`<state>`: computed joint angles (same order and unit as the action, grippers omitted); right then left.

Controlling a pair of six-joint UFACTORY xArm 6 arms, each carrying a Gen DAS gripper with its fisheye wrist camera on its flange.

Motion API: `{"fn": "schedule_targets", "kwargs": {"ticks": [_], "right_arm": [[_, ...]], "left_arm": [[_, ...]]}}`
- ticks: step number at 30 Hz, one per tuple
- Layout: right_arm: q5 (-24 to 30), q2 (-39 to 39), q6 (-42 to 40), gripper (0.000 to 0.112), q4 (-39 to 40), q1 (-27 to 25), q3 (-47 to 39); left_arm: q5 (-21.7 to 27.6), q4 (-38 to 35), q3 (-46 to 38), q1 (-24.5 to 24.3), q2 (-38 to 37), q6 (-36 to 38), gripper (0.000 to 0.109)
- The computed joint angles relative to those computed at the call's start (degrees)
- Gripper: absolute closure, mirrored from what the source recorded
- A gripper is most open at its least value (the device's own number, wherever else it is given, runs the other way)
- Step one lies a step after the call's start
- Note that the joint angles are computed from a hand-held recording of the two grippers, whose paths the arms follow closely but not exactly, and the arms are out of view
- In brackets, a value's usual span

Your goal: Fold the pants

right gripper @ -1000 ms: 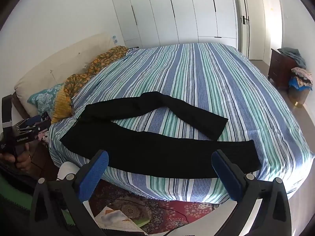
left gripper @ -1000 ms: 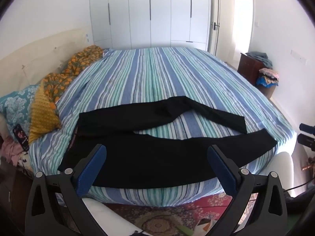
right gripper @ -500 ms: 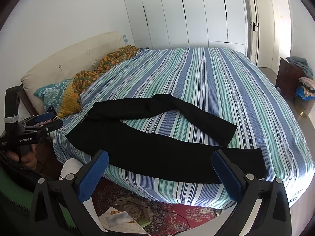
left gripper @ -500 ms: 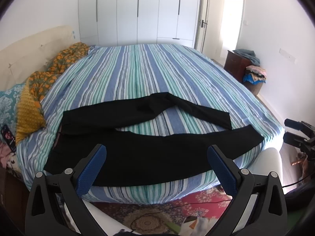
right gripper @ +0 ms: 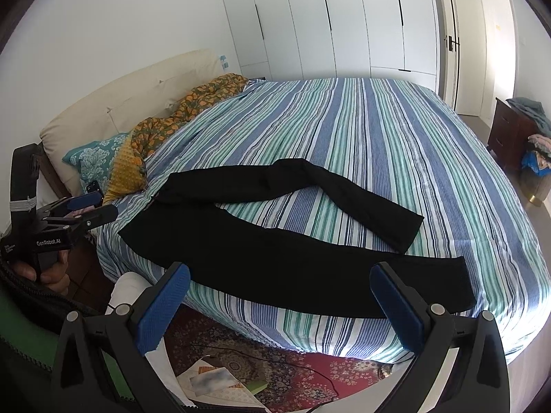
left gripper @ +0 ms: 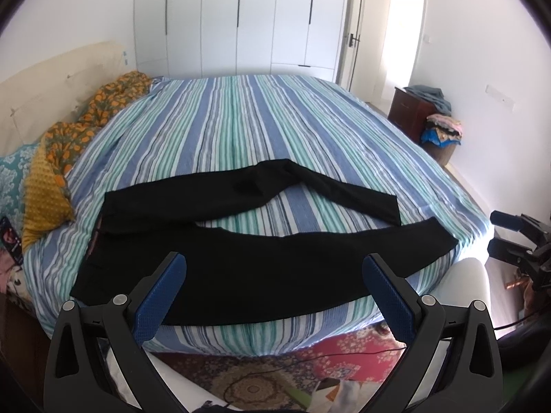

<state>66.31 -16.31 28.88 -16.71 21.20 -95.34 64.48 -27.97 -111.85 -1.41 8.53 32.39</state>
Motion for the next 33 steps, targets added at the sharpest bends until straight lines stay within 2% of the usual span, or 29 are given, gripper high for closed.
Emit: {"fn": "schedule_targets", "kwargs": {"ticks": [33], "right_arm": [[-0.2, -0.1, 1.2, 0.009, 1.3, -0.7, 0.9]], "left_arm": [[0.2, 1.3, 0.0, -1.2, -0.2, -0.5, 0.006]]}}
